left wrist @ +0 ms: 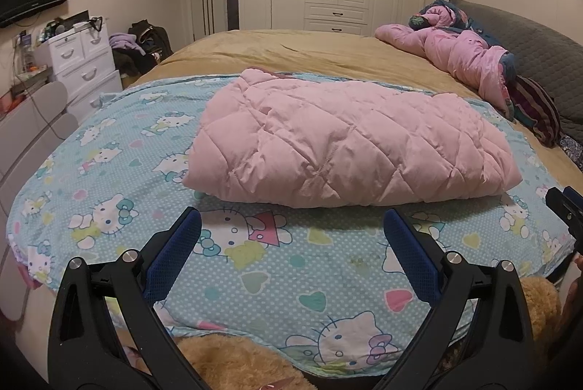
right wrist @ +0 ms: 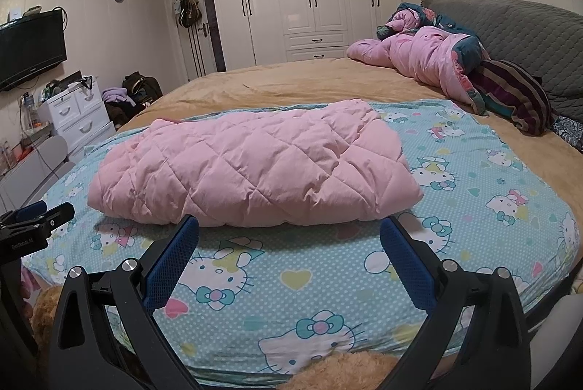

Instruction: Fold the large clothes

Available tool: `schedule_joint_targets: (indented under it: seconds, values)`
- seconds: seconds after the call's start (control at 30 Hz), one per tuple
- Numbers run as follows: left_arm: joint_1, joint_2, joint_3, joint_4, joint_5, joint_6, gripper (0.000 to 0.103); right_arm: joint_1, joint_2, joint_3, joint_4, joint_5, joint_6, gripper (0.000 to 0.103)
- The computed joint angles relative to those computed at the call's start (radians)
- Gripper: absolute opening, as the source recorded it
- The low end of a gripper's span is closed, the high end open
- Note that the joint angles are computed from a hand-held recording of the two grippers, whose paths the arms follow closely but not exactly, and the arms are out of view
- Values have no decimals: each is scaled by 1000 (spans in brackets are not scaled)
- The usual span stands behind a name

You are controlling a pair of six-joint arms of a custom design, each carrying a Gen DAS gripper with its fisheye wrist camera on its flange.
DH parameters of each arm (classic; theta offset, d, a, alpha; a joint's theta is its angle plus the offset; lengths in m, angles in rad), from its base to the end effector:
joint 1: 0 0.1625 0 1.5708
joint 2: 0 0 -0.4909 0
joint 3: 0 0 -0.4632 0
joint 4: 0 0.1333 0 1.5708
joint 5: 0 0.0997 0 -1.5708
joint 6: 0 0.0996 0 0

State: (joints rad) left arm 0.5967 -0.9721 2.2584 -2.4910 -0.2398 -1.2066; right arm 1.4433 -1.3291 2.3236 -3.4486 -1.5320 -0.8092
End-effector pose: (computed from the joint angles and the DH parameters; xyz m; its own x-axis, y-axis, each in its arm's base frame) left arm -0.2771 -0.4664 0.0657 -0.6668 -0.3507 -0.6576 0.4192 0.5531 -0.7200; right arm 0.0712 -0.5234 0.2646 -0.7450 -0.3884 0.5423 -0.6644 0.5048 -0.5511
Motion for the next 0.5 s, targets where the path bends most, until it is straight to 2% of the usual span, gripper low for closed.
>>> schedule_joint_targets:
  seconds: [0.5]
  values:
    - [-3,-12,-8,92,-3,-62,94,-2,-1,3,-10,4,-2,99]
